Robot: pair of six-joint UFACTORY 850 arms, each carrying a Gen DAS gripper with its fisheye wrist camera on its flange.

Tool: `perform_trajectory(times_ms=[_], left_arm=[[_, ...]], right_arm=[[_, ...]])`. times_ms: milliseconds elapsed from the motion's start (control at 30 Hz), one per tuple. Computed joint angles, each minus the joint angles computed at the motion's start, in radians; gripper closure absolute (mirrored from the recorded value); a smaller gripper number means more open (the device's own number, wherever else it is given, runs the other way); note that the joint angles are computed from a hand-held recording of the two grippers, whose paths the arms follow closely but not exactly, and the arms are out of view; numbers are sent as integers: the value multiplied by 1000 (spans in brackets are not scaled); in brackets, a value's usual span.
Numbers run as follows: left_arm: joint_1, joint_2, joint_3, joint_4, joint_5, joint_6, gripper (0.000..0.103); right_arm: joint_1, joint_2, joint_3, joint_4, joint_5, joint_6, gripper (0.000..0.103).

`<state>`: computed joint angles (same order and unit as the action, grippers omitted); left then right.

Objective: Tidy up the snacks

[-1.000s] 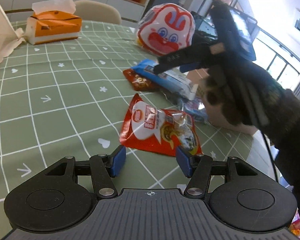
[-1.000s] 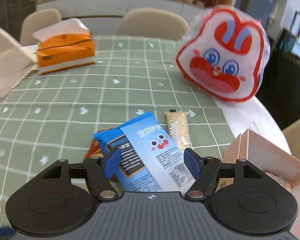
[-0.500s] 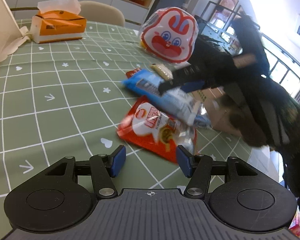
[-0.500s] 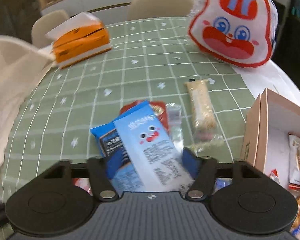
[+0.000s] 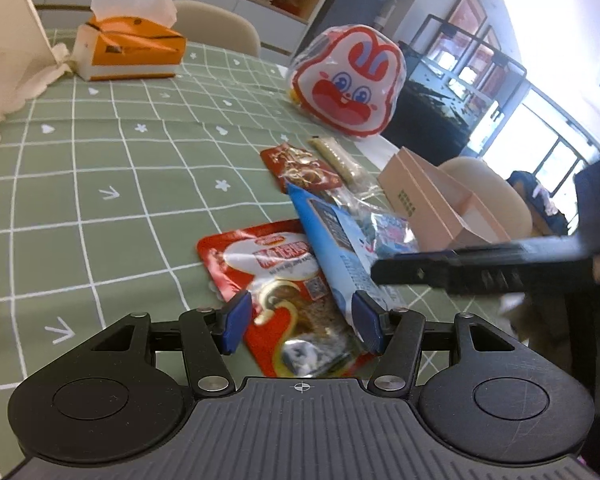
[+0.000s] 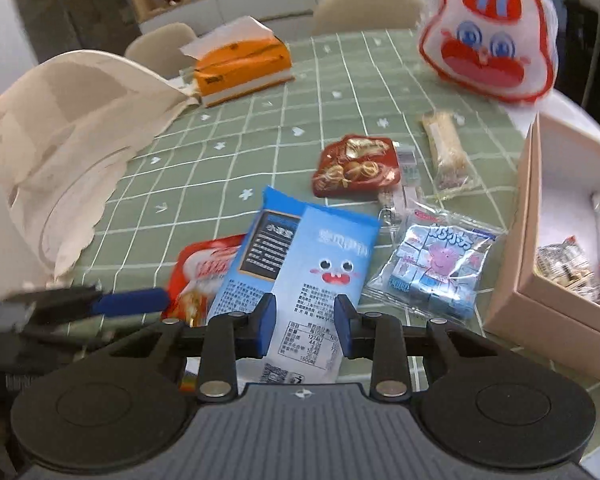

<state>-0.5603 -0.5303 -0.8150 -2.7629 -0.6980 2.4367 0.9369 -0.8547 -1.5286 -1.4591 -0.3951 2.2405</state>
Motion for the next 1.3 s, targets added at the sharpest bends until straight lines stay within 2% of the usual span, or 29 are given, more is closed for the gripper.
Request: perform_trajectory(times_ms=[33, 100, 167, 300, 367, 500, 600, 667, 800, 933, 1000, 1100, 1233, 1267, 1300], left_arm=[[5, -3, -3, 25, -4, -28, 42], [13, -1, -3, 32, -11, -50, 42], [14, 10, 8, -17, -23, -32, 42], [12, 30, 28, -142, -31, 26, 42], [10, 36, 32, -189, -35, 50, 42], [15, 47, 37, -224, -37, 81, 42], [6, 52, 38, -274, -31, 136, 42], [4, 53, 38, -291, -23, 146, 42], [9, 49, 34, -295, -12, 150, 42], [12, 41, 27, -285, 2, 149, 42], [12, 38, 24, -271, 7, 148, 42], [24, 39, 17, -170, 3, 87, 42], [34, 37, -12, -32, -16, -13, 42], [27, 34, -29, -32, -5, -18, 42], [17, 28, -50, -36, 9, -15, 42]], right_arm=[[15, 4, 11, -46, -28, 41, 63], [43, 18, 45, -175, -76, 172, 36], [69, 26, 71, -287, -125, 284, 33], [85, -4, 41, -346, -94, 331, 33], [92, -35, 2, -313, -84, 282, 31], [129, -106, -89, -224, -195, 141, 21], [132, -147, -158, -170, -201, 63, 20], [137, -166, -197, -141, -247, 4, 20], [126, -175, -220, -90, -270, -68, 20], [106, -122, -112, -164, -252, 118, 20], [105, -101, -61, -185, -269, 179, 20], [106, -43, 51, -308, -274, 341, 20], [112, 5, 150, -395, -361, 527, 20], [109, 4, 156, -388, -384, 554, 23], [102, -2, 148, -361, -385, 550, 38]])
